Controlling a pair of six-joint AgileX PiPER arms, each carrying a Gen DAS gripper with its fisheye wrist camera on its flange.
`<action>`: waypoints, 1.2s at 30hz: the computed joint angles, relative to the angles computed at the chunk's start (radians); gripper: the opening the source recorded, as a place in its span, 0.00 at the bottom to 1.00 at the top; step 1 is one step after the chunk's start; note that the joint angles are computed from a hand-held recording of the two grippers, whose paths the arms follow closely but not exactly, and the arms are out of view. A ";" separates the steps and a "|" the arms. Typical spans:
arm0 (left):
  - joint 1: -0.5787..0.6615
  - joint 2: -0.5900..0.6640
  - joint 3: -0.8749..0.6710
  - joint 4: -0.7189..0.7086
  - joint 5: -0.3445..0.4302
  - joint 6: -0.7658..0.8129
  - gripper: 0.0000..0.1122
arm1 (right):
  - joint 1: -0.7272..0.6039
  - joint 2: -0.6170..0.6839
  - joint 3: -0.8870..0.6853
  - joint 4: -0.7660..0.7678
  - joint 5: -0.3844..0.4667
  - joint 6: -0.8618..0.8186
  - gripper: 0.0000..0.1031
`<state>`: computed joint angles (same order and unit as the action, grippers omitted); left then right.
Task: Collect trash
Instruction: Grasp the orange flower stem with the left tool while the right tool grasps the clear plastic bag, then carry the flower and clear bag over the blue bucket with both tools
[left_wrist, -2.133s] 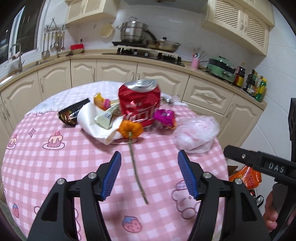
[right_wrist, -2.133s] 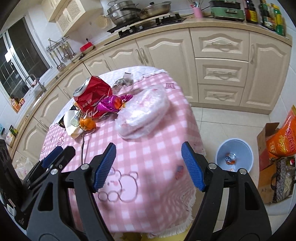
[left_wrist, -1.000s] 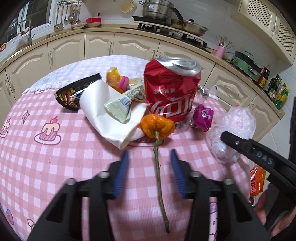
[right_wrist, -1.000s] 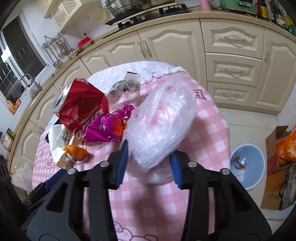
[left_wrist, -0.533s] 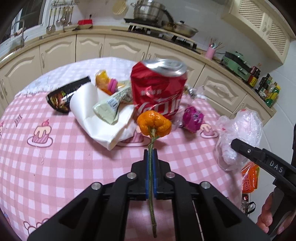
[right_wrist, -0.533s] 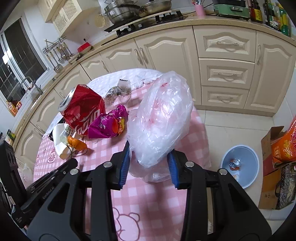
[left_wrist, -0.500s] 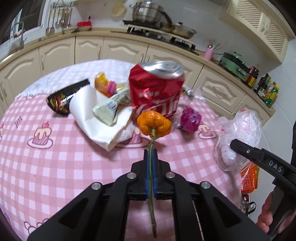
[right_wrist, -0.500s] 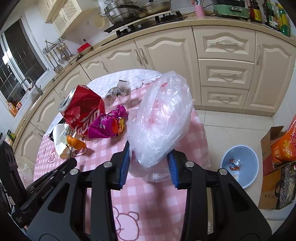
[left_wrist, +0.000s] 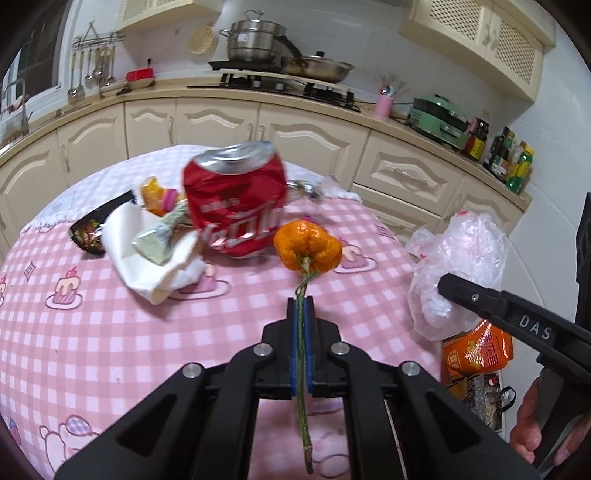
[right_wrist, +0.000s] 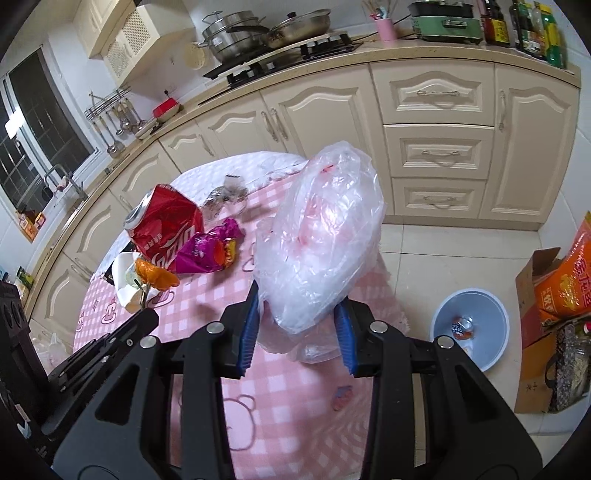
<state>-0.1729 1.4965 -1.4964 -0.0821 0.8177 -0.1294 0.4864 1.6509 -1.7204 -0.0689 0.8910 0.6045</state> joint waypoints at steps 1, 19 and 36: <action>-0.021 0.002 -0.005 0.004 0.004 -0.004 0.03 | -0.009 -0.015 0.018 0.004 -0.003 -0.002 0.35; -0.414 0.127 -0.136 0.229 0.031 -0.196 0.03 | -0.284 -0.267 0.358 0.132 -0.056 -0.091 0.35; -0.578 0.611 -0.691 0.140 0.270 -0.126 0.03 | -0.719 -0.253 0.520 0.350 -0.039 -0.360 0.35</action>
<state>-0.7505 2.1072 -2.1873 0.0577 1.0875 -0.2549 -0.2323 1.3982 -1.2001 0.2807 0.8517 0.2441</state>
